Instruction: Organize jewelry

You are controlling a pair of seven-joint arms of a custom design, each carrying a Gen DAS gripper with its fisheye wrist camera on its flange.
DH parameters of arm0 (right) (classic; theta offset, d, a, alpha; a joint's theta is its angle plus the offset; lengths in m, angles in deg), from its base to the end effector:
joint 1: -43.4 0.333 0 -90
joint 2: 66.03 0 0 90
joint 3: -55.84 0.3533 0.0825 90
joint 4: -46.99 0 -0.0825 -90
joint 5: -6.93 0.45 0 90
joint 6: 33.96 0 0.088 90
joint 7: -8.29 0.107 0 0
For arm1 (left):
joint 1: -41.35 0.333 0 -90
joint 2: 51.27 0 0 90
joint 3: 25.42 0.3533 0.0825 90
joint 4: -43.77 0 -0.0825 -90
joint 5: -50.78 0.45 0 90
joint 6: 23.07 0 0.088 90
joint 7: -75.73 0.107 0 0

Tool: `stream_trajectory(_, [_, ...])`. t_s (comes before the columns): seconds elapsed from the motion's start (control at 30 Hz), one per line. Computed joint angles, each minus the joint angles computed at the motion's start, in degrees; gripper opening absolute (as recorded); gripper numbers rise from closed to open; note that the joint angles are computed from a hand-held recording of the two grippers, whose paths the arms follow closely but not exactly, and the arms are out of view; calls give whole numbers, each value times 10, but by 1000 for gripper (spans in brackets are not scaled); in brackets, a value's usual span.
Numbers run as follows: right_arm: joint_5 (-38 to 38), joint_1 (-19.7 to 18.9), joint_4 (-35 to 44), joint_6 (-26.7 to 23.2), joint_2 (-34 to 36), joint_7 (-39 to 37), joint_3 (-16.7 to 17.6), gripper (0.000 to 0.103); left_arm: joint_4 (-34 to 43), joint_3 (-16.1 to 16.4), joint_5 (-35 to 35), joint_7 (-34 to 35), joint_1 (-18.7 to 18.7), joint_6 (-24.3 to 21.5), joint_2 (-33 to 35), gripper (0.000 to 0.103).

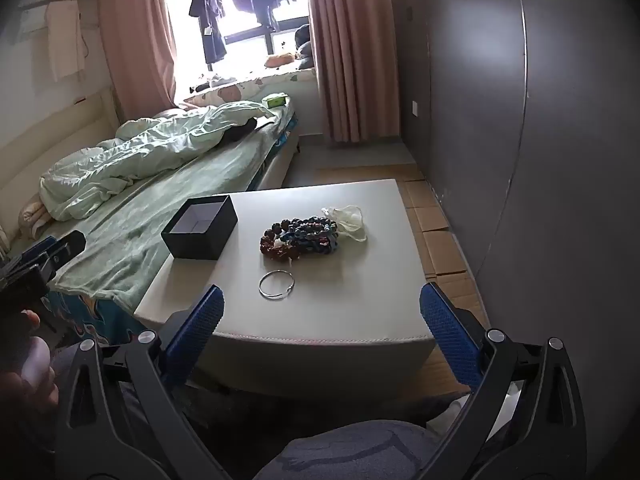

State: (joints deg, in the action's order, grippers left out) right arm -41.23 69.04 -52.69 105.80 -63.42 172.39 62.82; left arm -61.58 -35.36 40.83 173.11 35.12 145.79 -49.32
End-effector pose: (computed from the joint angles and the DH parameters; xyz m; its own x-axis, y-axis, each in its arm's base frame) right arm 0.5835 0.3696 0.6365 -0.1697 -0.9739 -0.1511 -0.5631 0.2216 -0.7961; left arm 0.6608 -0.1778 0.6540 -0.2872 -0.9561 0.0583 -0.4684 0.0871 -0.8792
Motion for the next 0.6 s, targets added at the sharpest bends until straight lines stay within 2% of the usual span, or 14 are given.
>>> stream_trajectory(0.27, [-7,1,5,-1,1,1,0,98,7,1,7,-6,0,0,6,94])
stream_trajectory(0.6, [-38,3,-2,6,-1,24,-1,98,16,-2,-47,34,8,-11,6,94])
